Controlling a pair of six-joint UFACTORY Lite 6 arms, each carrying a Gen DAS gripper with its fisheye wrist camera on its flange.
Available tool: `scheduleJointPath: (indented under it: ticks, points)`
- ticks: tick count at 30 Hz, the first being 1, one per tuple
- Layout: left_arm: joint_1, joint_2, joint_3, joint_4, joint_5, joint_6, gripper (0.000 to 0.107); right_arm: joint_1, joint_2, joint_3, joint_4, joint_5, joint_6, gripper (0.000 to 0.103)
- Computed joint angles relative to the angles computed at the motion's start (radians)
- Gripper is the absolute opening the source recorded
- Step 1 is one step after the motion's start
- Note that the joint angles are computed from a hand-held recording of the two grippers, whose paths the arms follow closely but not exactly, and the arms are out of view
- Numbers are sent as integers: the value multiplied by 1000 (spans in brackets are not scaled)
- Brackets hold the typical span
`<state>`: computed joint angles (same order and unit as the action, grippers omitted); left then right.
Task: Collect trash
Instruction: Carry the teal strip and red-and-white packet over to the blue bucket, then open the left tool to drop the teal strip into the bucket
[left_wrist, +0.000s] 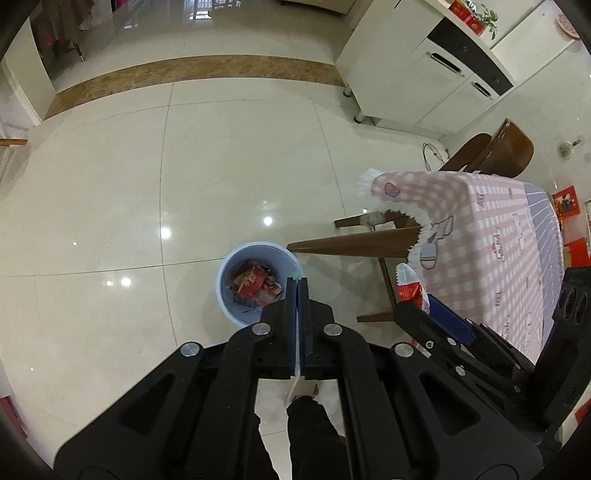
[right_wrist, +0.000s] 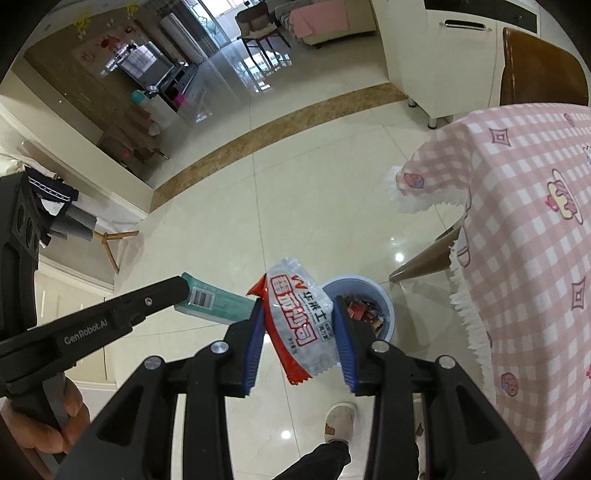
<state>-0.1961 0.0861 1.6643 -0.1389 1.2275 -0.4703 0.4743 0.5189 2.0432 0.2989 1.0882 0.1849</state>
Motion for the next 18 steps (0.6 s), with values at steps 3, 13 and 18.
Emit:
scheduleJointPath:
  ticks: [3, 13, 18]
  points:
    - [6, 33, 33, -6, 8, 29, 1, 5, 13, 6, -10, -2, 12, 36]
    - [64, 139, 73, -127, 52, 79, 40, 0, 70, 81, -23, 28, 34, 36]
    - [61, 101, 35, -121, 39, 69, 59, -6, 69, 78, -25, 36, 31, 36]
